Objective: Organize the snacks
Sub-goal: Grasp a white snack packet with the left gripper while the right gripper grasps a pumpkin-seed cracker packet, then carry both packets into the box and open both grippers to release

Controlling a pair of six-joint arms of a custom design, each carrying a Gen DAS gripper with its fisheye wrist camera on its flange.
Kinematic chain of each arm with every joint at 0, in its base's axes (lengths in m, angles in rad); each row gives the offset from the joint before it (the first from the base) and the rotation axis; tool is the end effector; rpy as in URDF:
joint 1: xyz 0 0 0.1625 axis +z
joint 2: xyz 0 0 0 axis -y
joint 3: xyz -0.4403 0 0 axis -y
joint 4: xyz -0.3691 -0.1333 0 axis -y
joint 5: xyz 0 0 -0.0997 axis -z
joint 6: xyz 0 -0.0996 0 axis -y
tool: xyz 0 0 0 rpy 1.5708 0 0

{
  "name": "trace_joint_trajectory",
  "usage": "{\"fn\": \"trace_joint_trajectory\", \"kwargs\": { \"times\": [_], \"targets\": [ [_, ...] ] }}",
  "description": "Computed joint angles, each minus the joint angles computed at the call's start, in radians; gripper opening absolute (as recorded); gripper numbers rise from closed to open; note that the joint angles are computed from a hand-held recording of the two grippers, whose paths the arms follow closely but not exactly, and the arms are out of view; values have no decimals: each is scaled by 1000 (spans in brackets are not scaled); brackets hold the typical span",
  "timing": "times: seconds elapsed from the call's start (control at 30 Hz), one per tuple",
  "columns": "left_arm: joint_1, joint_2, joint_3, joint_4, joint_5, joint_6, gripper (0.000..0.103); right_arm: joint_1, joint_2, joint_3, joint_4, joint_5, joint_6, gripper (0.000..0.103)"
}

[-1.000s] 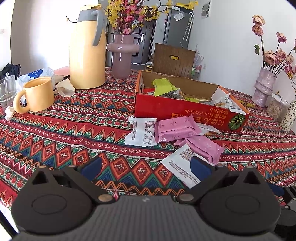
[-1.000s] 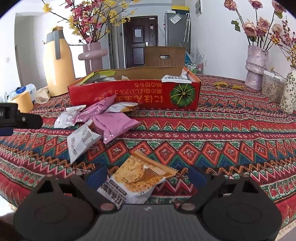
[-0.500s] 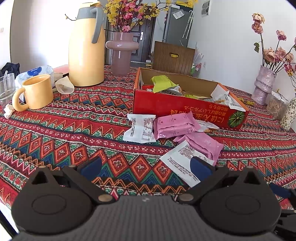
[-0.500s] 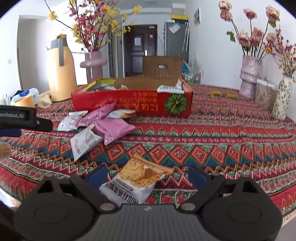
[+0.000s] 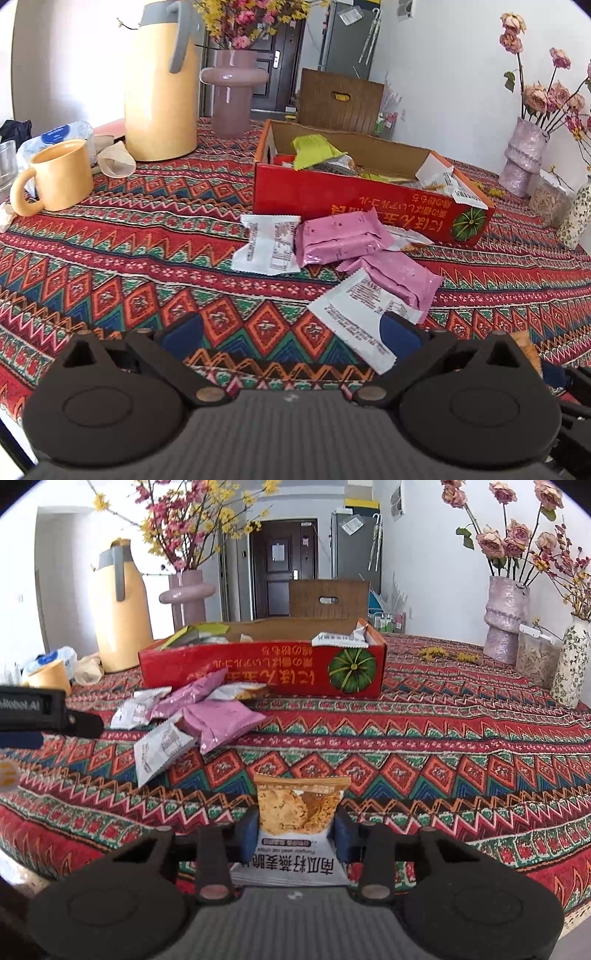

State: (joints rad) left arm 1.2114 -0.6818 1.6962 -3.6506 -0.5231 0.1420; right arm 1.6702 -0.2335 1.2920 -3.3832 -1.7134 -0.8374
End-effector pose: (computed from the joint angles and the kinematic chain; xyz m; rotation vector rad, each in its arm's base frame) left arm -0.0155 -0.6657 0.1897 -0.1558 2.0055 -1.2353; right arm 0.1929 -0.7339 -0.0610 1.1085 -2.3537 0.8932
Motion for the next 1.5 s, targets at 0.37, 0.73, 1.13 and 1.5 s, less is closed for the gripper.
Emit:
{"fn": "trace_joint_trajectory", "kwargs": {
  "times": [0.37, 0.73, 1.13, 1.5],
  "targets": [
    [6, 58, -182, 309, 42, -163, 103, -23, -6, -29, -52, 48, 54, 39],
    [19, 103, -270, 456, 70, -229, 89, -41, 2, -57, -24, 53, 91, 39],
    [26, 67, -187, 423, 38, -174, 73, -43, 0, -54, -12, 61, 96, 39],
    [30, 80, -171, 288, -6, -11, 50, -40, 0, -49, -14, 61, 89, 39]
  ]
}}
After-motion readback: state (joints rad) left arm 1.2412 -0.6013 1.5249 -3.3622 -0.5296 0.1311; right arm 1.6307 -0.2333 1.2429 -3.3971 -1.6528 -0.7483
